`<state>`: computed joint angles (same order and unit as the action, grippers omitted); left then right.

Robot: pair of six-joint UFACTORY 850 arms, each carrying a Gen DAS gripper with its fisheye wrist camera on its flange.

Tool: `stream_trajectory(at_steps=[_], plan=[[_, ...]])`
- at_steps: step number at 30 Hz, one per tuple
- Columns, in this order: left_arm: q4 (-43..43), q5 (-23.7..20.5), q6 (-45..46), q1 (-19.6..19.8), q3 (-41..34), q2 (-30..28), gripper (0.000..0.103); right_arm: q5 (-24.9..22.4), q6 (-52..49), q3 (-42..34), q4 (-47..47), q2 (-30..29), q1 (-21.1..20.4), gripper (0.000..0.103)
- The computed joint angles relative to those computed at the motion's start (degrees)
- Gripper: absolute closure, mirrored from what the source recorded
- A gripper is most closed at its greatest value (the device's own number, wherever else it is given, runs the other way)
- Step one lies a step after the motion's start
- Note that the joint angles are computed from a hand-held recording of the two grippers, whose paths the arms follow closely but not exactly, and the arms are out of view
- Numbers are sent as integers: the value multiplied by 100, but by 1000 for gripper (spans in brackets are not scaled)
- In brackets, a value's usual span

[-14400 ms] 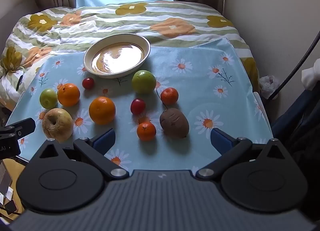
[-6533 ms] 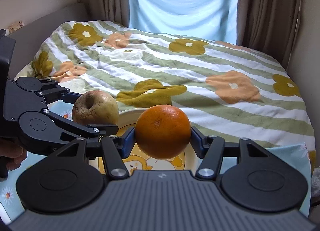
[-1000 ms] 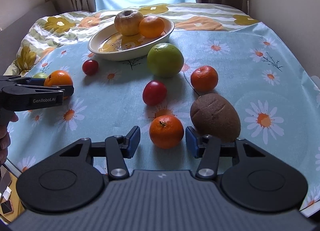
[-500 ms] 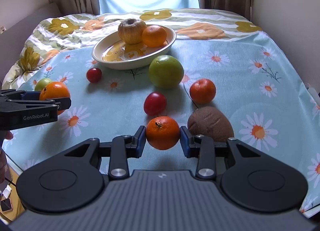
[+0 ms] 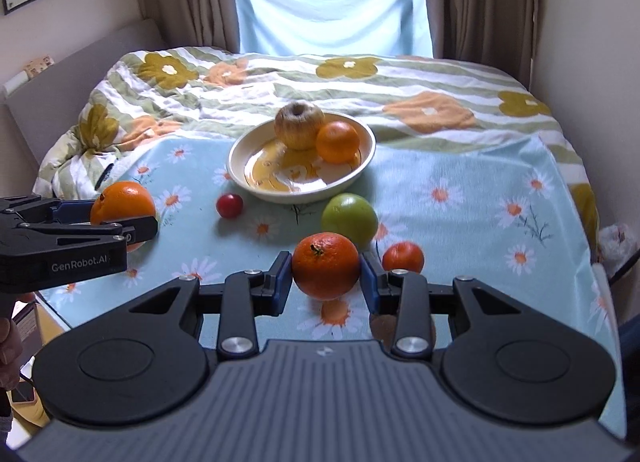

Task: Organize fruits
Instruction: 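Carry the orange in the left tool while the right tool carries the tangerine toward the bowl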

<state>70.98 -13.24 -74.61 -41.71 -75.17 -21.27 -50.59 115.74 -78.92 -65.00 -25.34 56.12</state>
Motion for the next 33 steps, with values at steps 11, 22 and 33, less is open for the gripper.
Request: stream_trajectory(at_steps=[11, 22, 33], plan=[[-416, -231, 289, -115, -537, -82, 37, 343, -704, 66, 81, 523, -325, 52], [-2468, -45, 2781, 99, -1853, -979, 37, 506, -1284, -465, 245, 242, -850, 52], [-5405, -605, 6293, 350, -3875, -2483, 37, 730, -1676, -1273, 585, -472, -1332, 52]])
